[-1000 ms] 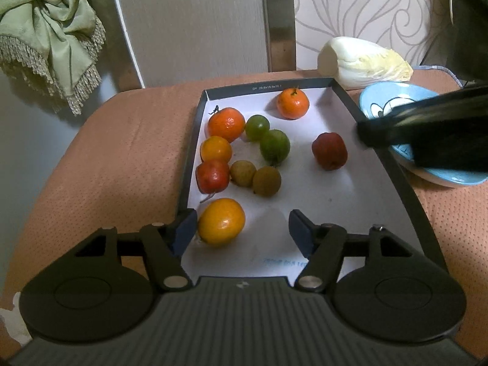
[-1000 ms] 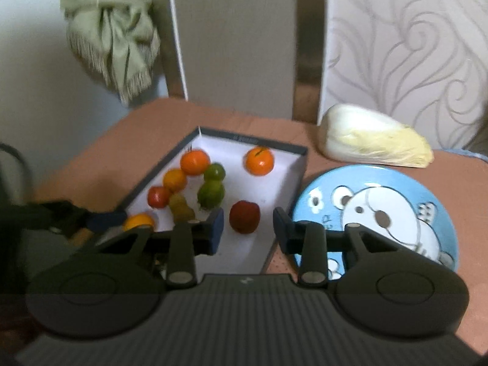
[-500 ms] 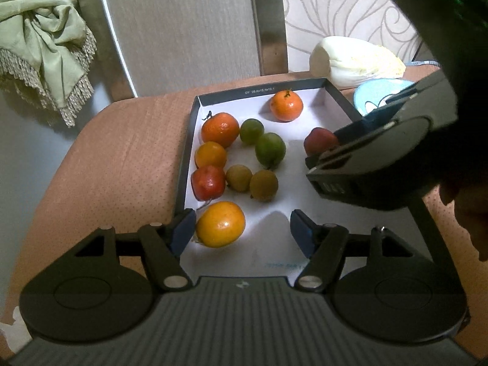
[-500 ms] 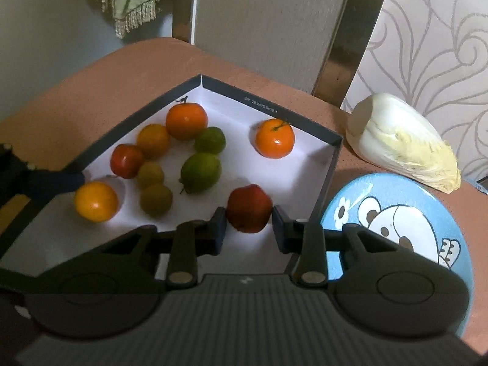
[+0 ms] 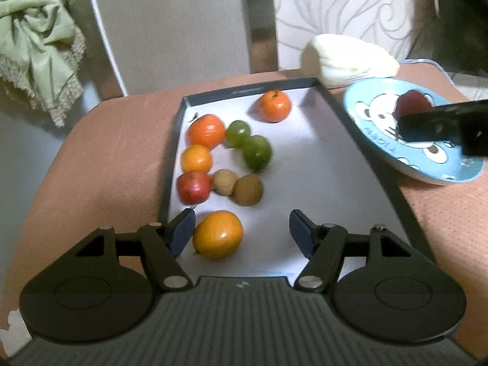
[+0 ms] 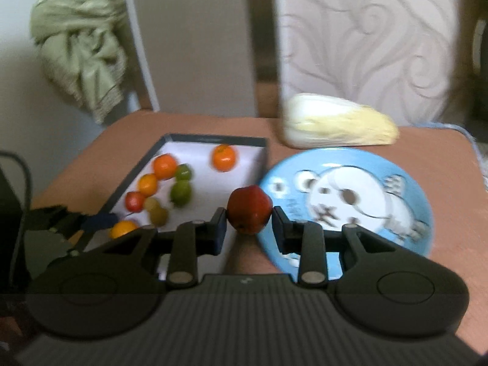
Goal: Organize fruits
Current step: 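Lower the red fruit onto the blue plate with the right tool while the left tool grasps a tangerine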
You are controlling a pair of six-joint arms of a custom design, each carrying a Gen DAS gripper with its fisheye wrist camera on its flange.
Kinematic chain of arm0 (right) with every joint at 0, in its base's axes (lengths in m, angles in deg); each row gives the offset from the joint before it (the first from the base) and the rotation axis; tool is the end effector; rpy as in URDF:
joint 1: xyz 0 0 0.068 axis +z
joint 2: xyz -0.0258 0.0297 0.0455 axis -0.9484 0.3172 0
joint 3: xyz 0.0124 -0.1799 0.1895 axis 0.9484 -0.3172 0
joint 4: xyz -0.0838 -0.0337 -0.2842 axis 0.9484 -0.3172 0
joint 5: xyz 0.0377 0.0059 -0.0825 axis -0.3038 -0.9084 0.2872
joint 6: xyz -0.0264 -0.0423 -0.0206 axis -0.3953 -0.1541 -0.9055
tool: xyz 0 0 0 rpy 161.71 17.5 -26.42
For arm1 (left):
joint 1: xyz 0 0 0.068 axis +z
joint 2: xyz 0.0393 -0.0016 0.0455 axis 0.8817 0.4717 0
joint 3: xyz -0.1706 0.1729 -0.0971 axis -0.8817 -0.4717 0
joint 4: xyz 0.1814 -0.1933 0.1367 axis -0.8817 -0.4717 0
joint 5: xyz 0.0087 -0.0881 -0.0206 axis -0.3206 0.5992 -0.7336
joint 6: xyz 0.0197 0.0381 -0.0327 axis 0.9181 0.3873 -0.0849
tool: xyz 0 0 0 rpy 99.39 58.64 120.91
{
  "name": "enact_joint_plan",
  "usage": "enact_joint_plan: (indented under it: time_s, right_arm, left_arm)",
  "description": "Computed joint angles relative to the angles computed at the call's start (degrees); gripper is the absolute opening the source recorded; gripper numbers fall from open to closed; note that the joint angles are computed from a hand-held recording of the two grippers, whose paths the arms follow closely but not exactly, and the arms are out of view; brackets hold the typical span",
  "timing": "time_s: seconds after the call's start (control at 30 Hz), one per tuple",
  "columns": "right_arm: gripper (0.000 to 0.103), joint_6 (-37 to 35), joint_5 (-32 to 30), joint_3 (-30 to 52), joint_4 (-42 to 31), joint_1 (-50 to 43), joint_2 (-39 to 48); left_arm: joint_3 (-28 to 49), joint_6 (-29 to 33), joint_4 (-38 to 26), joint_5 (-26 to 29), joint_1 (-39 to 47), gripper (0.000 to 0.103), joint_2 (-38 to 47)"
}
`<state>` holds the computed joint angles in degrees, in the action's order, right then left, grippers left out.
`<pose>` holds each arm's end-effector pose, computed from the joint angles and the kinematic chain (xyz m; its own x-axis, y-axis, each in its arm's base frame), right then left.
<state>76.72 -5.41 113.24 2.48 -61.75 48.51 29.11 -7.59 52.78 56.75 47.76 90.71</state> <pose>0.3578 0.0765 0.1220 -0.5255 -0.2668 -0.8079 -0.5800 0.8071 0.1108 0.2303 -0.0417 0.1043 -0.7033 -0.1274 -0.6994 -0.2930 0.9483 0.1218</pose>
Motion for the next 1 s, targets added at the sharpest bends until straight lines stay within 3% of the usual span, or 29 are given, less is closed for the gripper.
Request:
enact_joint_plan:
  time_s: [0.13, 0.23, 0.3, 0.37, 0.63, 0.77, 1.0]
  right_arm:
    - [0.036, 1.6, 2.8, 0.8, 1.9, -2.8, 2.1]
    - [0.036, 0.5, 5.8, 4.2, 1.2, -3.4, 7.2]
    - [0.036, -0.1, 8.3, 6.8, -0.5, -3.2, 11.0]
    - [0.036, 0.1, 8.7, 8.2, -1.5, -3.8, 13.1]
    - [0.035, 0.0, 8.2, 5.6, -2.0, -4.2, 10.7]
    - [0.035, -0.4, 9.6, 4.4, -0.9, -4.4, 10.2]
    - [0.035, -2.4, 11.2, 3.3, -2.4, -4.8, 8.5]
  left_arm:
    - [1.0, -1.6, -2.2, 3.3, 2.8, 0.077, 0.7]
    - [0.7, -2.6, -2.9, 1.5, 0.4, 0.081, 0.9]
    - [0.2, -2.3, -2.4, 4.0, -0.5, 0.08, 0.2]
    - [0.0, -0.4, -1.3, 3.2, -2.7, 0.075, 0.4]
    - [3.5, -3.6, -4.1, 3.6, 1.0, 0.074, 3.4]
    - [4.6, -3.9, -4.8, 2.9, 2.4, 0.084, 4.7]
    - [5.7, -0.6, -0.8, 1.9, 1.8, 0.076, 8.0]
